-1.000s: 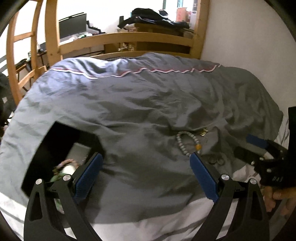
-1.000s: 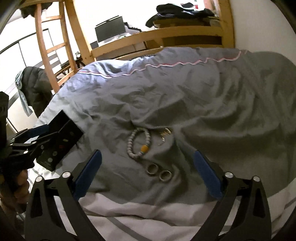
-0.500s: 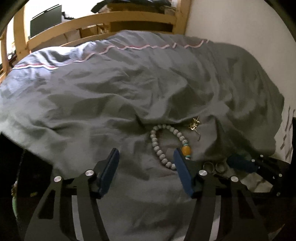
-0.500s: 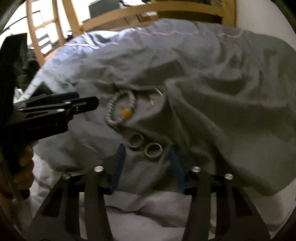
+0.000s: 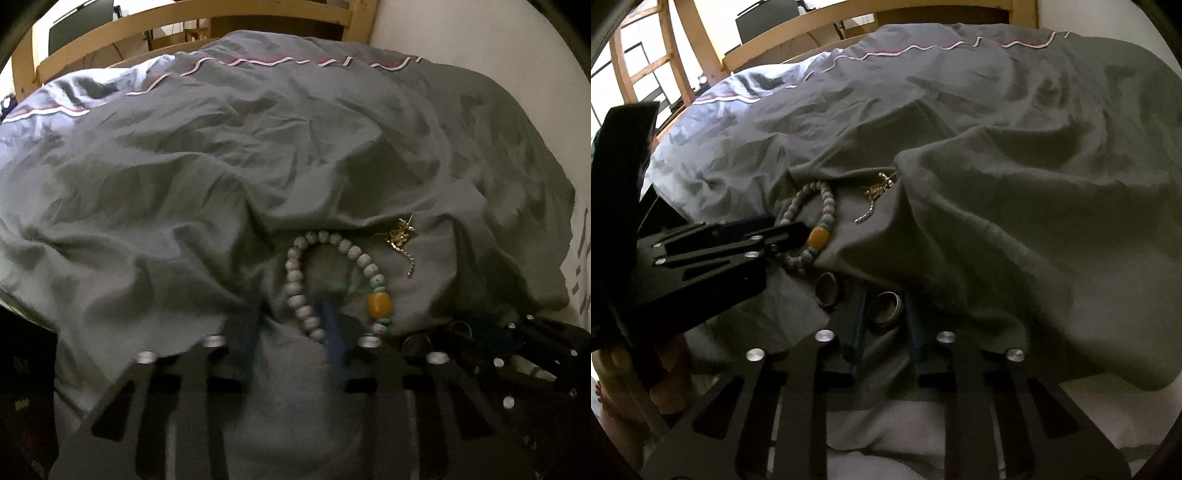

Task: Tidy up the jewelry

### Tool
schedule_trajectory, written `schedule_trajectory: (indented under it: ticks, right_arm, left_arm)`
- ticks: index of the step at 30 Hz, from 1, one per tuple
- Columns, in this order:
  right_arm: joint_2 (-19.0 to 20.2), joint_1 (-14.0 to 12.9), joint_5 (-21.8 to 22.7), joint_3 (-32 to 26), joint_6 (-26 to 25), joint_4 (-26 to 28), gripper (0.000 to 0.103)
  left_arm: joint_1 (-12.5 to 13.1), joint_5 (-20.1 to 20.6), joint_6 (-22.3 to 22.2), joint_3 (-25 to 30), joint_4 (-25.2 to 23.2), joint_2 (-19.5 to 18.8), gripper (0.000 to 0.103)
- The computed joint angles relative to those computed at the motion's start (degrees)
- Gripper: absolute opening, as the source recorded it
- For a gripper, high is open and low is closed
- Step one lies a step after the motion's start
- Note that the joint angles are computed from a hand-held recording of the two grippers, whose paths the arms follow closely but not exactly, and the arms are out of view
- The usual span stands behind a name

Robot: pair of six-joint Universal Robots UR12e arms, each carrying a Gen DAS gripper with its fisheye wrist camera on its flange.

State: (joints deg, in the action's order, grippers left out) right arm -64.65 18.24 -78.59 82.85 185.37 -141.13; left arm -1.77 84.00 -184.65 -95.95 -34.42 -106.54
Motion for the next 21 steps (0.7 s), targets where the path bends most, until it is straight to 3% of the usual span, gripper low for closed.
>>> schedule_trajectory:
  ticks: [3, 9, 21]
  right_arm:
    - [-0.1, 0.0, 0.0, 0.1, 1.0, -1.4, 0.02]
    - [-0.4, -0.2, 1.8, 0.5, 1.9, -5.5, 0.019]
    - [-0.3, -0.2, 3.2, 0.4, 2.8, -5.9, 0.019]
  left_arm:
    - [0.6, -1.0, -1.1, -0.3, -0.4, 0.4, 0.009]
    - [0.9, -1.7, -1.2, -0.4, 0.2, 1.3, 0.009]
    - [0.3, 1.2, 0.1, -0.2, 2.1, 2.3, 0.009]
